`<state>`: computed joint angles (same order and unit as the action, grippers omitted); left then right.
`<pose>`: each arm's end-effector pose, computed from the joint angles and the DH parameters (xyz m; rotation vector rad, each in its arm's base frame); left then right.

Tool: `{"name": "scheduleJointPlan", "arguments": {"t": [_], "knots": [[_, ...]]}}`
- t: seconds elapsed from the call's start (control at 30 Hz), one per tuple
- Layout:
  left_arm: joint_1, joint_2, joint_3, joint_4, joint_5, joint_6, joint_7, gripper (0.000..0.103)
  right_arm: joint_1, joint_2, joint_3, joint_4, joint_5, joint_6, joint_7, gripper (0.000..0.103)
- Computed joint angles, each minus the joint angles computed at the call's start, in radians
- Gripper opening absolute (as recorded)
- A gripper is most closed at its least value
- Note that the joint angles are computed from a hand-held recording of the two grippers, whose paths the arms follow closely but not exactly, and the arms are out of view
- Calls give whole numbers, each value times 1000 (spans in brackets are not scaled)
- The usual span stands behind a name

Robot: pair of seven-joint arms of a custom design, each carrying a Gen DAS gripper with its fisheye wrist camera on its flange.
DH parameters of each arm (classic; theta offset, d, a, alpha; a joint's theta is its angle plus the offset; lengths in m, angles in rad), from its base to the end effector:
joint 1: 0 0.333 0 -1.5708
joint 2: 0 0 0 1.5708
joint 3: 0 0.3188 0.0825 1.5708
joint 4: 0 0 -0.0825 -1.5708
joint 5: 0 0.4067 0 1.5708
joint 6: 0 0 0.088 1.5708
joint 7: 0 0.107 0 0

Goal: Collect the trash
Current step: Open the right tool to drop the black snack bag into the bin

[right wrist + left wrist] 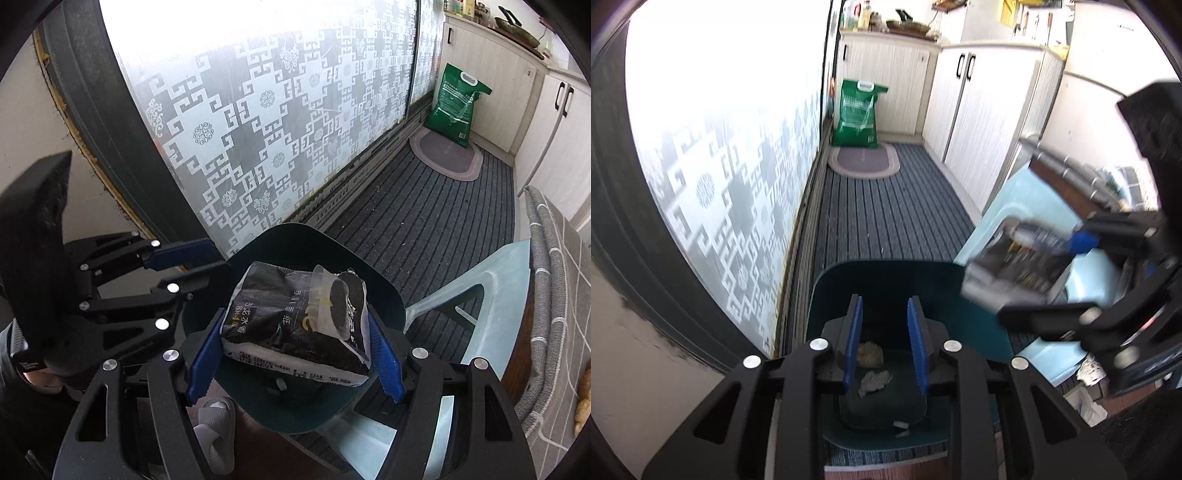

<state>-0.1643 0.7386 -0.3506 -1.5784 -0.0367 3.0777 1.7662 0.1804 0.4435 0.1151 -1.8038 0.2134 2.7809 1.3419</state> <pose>0.6980 -0.3228 0.3048 -1.3589 2.2655 -1.0671 0.6840 0.1893 0.3484 -2.1236 1.5328 -0.3182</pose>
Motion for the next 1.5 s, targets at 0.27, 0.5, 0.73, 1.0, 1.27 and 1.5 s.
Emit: {"name": "scheduleJointPlan", "arguments": {"t": [0.27, 0.5, 0.73, 1.0, 1.27, 1.5], "knots": [[86, -34, -103, -65, 2, 136, 0, 20, 4, 57, 3, 49, -13, -75, 2, 73], [167, -44, -191, -114, 83, 232, -40, 20, -3, 125, 19, 115, 27, -149, -10, 75], [226, -34, -241, -127, 190, 271, -113, 20, 31, 180, -17, 171, -14, -190, 47, 81], [288, -17, -300, -133, 281, 273, -158, 20, -8, 118, 28, 104, 34, -78, 11, 63], [334, -29, -345, -158, 383, 344, -245, 20, 3, 16, 23, 10, 31, 68, -8, 49], [307, -34, -325, -138, 453, 370, -331, 22, 11, -94, -16, -107, -11, 219, 32, 49]]}}
